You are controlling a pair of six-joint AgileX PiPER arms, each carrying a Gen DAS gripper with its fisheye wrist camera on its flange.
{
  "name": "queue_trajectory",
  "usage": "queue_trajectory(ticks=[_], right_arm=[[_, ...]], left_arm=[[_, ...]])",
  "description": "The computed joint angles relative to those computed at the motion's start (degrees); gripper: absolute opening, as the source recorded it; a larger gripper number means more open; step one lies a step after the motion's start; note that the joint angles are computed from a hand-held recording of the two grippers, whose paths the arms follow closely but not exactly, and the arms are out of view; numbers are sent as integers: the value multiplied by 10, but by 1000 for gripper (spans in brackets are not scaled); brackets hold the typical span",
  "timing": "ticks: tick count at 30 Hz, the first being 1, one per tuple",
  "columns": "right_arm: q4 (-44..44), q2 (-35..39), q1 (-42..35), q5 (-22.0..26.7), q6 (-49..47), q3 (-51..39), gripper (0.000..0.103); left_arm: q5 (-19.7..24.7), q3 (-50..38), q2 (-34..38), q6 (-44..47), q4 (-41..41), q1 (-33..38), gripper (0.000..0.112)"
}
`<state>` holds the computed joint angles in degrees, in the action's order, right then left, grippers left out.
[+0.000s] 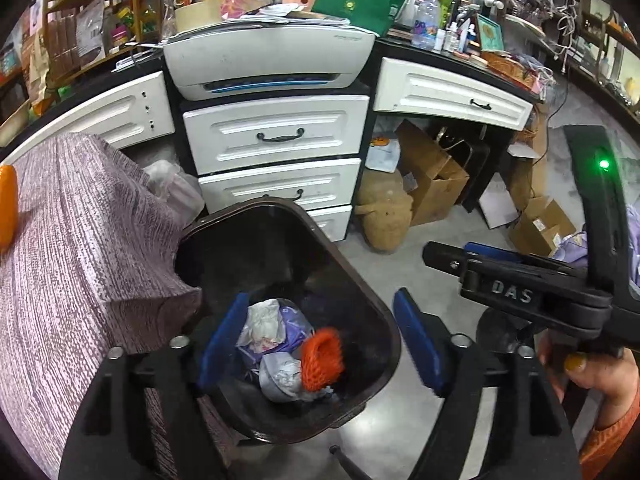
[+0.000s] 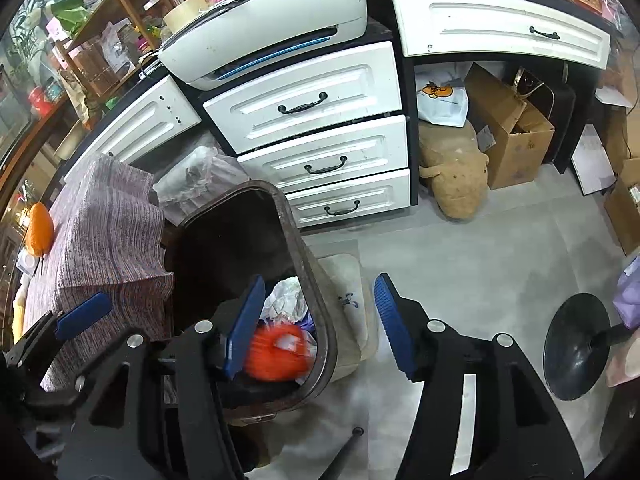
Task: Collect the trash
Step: 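Carry tissue and orange net over the black bin and open both tools, then move both open tools back over the table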
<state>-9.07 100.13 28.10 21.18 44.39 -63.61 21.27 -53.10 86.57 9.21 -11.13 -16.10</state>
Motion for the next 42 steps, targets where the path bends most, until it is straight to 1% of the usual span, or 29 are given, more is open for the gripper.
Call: queue_trajectory(ticks=[2, 4, 5, 6, 8, 11, 13, 15, 19, 21, 24, 26, 30, 34, 35, 39, 42], right_arm=[[-2, -2, -2, 1, 2, 0, 58], [-6, -5, -5, 0, 8, 3, 63], [-11, -6, -6, -1, 15, 4, 73], [-32, -10, -6, -5, 38, 9, 77], [-47, -12, -5, -4, 52, 11, 79], [-33, -8, -5, 4, 37, 6, 82], [-24, -8, -1, 6, 28, 3, 82], [-25, -8, 7, 10, 28, -5, 82], [-29, -7, 25, 17, 30, -23, 83], [-32, -6, 34, 21, 31, -37, 83], [-39, -3, 50, 28, 30, -58, 83], [-41, 0, 61, 33, 26, -72, 83], [-39, 10, 86, 48, 14, -111, 83], [-19, 27, 110, 66, -22, -161, 83], [-11, 35, 116, 73, -36, -179, 83], [28, 68, 139, 95, -89, -245, 83], [46, 103, 159, 122, -122, -312, 83]], left_arm=[[-7, 8, -11, 8, -7, -6, 83], [-5, 11, -21, 22, -19, -10, 86], [-3, 15, -30, 23, -20, -12, 90], [-1, 19, -39, 30, -28, -12, 91], [8, 26, -57, 59, -59, -9, 93], [22, 34, -85, 85, -88, -3, 96], [31, 41, -109, 104, -112, 5, 97], [51, 45, -133, 122, -134, 18, 97], [70, 62, -182, 147, -162, 43, 97], [76, 68, -202, 144, -154, 57, 97], [103, 75, -229, 188, -197, 109, 97], [122, 83, -246, 221, -227, 155, 97], [153, 92, -270, 267, -248, 227, 97], [207, 98, -291, 363, -307, 346, 97], [215, 99, -293, 378, -316, 366, 97], [298, 94, -289, 475, -380, 514, 97], [323, 86, -281, 509, -390, 590, 97]])
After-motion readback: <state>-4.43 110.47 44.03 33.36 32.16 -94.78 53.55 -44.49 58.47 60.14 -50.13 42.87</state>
